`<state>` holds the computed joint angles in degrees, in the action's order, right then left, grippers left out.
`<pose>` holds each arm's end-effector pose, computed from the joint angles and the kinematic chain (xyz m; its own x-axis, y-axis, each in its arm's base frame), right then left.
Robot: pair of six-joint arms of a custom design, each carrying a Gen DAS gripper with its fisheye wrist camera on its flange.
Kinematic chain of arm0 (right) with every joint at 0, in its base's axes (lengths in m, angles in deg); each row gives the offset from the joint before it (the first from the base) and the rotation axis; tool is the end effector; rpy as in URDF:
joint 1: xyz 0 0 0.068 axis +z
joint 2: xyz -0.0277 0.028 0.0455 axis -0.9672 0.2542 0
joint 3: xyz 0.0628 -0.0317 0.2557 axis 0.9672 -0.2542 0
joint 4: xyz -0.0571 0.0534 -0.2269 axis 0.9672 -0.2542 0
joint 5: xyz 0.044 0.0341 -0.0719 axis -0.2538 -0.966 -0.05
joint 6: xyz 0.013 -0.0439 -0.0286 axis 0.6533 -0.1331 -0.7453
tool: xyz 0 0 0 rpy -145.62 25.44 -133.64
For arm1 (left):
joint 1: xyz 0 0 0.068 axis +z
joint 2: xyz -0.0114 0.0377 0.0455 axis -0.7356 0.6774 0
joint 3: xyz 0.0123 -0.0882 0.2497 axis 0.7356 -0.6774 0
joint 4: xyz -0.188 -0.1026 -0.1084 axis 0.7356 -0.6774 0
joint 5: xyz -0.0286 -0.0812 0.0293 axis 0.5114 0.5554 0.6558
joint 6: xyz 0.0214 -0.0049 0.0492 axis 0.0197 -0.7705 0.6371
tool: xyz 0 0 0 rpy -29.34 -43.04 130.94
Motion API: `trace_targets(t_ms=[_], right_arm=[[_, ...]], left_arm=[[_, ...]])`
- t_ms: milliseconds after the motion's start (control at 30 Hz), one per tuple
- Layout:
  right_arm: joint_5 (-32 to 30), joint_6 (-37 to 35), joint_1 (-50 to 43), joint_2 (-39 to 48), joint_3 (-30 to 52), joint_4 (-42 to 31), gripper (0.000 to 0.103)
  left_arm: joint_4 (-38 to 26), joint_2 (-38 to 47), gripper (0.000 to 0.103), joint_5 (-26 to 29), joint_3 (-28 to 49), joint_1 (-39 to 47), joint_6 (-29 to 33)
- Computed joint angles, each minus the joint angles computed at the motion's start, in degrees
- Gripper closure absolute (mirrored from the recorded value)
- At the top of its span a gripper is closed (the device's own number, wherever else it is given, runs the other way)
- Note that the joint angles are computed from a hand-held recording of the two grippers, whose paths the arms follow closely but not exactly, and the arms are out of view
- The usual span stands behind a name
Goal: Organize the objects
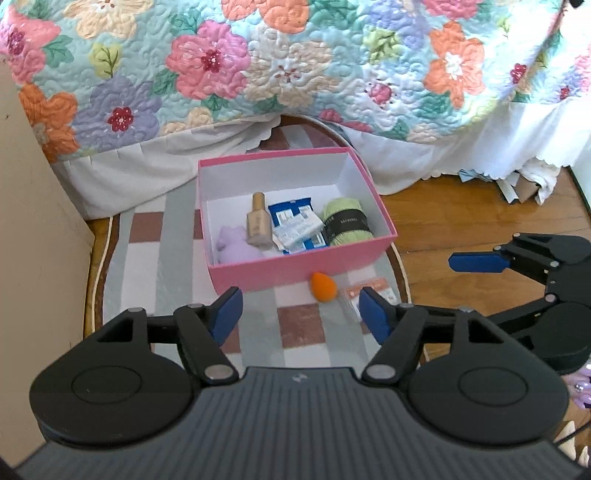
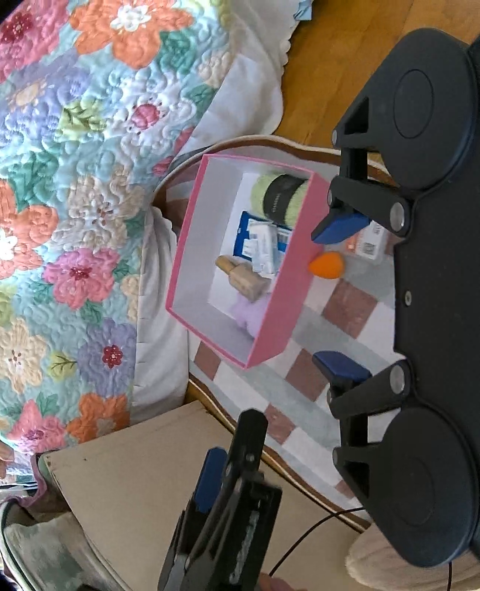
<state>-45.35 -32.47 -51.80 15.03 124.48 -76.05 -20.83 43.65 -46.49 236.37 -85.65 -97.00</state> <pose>0.3096 0.1369 0.3865 -0.7635 -0.2682 -0.5875 -0.3879 0.9177 0.0852 0.3070 -0.2314 0.3925 -0.8260 -0.1023 -0.5544 -0.0080 0.9854 -0.1698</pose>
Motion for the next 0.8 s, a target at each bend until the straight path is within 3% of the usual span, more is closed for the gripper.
trace_targets(t_ms=[133, 367, 633, 800], right_arm=[[-0.7, -0.4, 0.4, -5.6, -8.2, 2.7, 0.02], [1.7, -3.1, 0.8, -11.4, -18.9, 5.6, 0.017], [0.3, -5.6, -1.7, -16.8, -33.8, 16.1, 0.017], [-1.1, -11.8, -4.6, -18.0, -42.5, 24.6, 0.017]], left_arm=[[6.0, -5.7, 0.025, 0.7, -12.9, -2.3, -1.8], [10.8, -7.0, 0.007, -0.2, -21.2, -5.2, -1.2], [29.2, -10.8, 0.007, 9.0, -40.7, -2.0, -5.3], [36.7, -7.6, 0.007, 8.9, -45.5, -1.0, -5.0]])
